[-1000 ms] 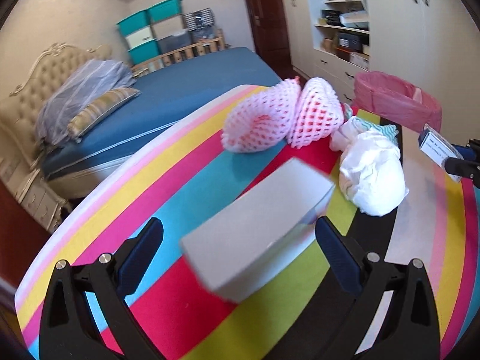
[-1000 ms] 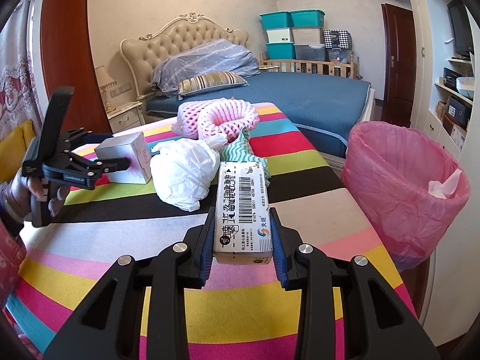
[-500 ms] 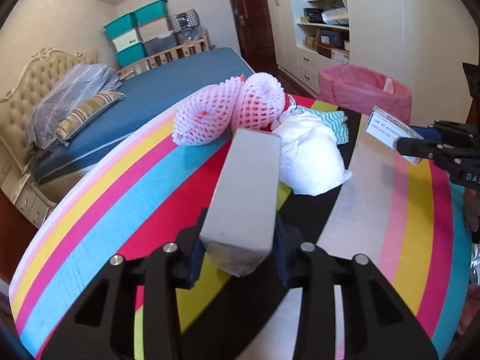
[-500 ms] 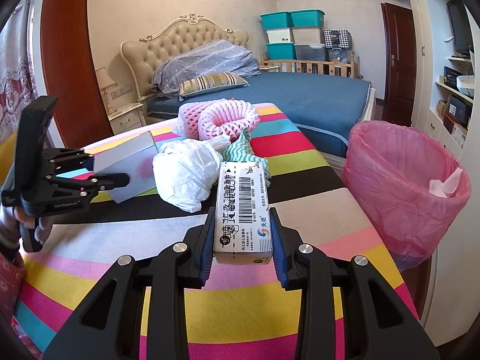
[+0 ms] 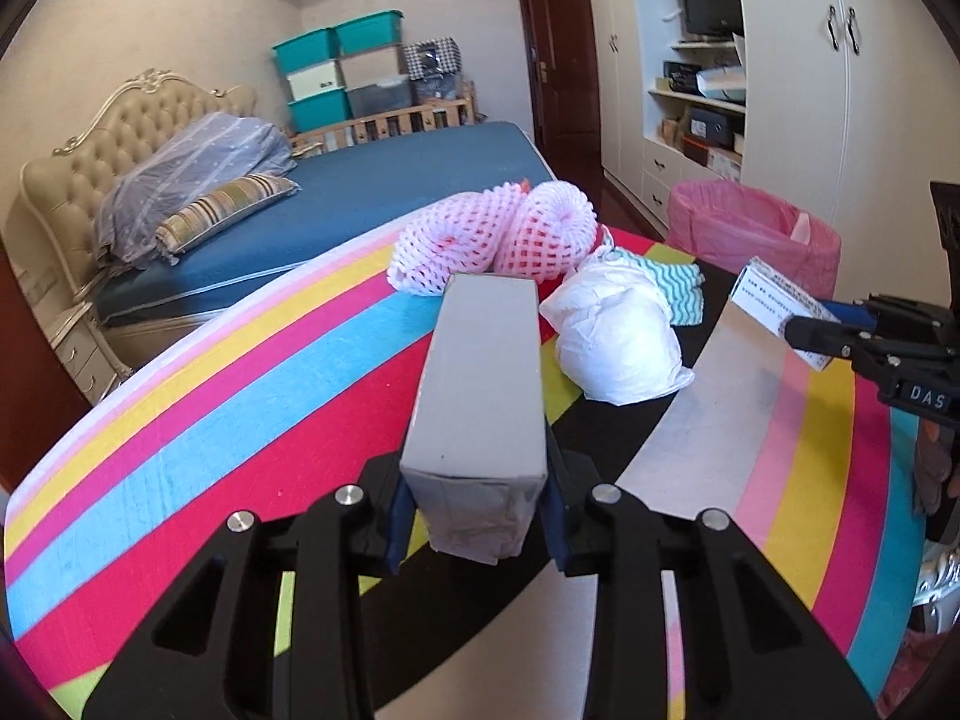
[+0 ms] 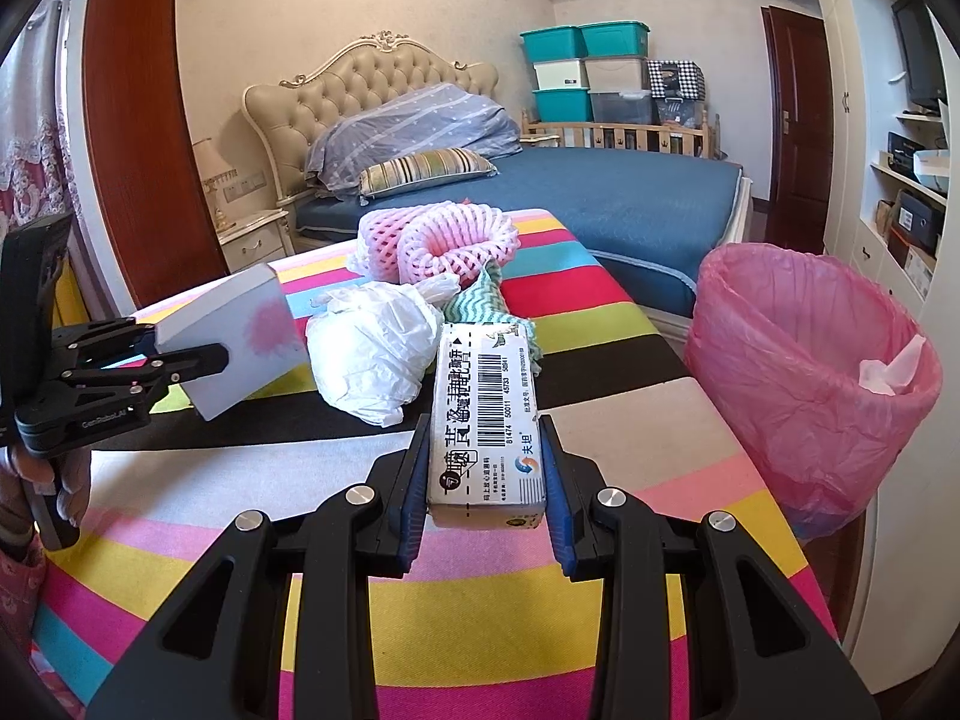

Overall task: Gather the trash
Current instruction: 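Carry the medicine box and white box over the pink wastebasket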

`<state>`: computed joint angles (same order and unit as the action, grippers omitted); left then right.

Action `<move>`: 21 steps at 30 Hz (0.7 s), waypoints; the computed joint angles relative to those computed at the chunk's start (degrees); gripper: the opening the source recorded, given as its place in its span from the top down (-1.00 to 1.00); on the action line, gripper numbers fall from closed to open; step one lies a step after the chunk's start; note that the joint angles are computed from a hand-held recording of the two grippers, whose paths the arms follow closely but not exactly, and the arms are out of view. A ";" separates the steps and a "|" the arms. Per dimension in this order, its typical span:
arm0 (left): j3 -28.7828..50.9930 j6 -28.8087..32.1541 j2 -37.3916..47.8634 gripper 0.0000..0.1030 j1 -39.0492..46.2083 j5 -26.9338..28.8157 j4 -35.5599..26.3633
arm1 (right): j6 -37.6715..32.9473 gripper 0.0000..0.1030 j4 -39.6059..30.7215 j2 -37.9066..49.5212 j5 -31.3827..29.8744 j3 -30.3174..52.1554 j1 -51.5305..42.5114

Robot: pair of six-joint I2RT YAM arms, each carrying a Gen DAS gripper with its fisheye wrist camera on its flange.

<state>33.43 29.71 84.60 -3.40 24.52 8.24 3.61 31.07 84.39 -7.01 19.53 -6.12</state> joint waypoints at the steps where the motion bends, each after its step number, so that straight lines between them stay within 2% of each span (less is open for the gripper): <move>1: -0.75 -0.58 -0.98 0.35 0.15 0.44 0.38 | -0.08 0.35 -0.08 -0.14 -0.14 -0.01 -0.12; 9: -4.16 -3.94 -9.59 0.35 -1.04 3.06 -0.26 | 0.25 0.35 0.67 -0.78 -0.46 -0.68 -0.44; 21: -8.84 -7.90 -14.66 0.35 -11.24 -2.27 1.89 | 1.72 0.35 1.88 -3.21 -3.27 -2.98 -2.78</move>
<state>24.59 21.81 69.93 -14.64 22.24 10.13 5.33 32.95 81.18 -10.28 16.56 -8.90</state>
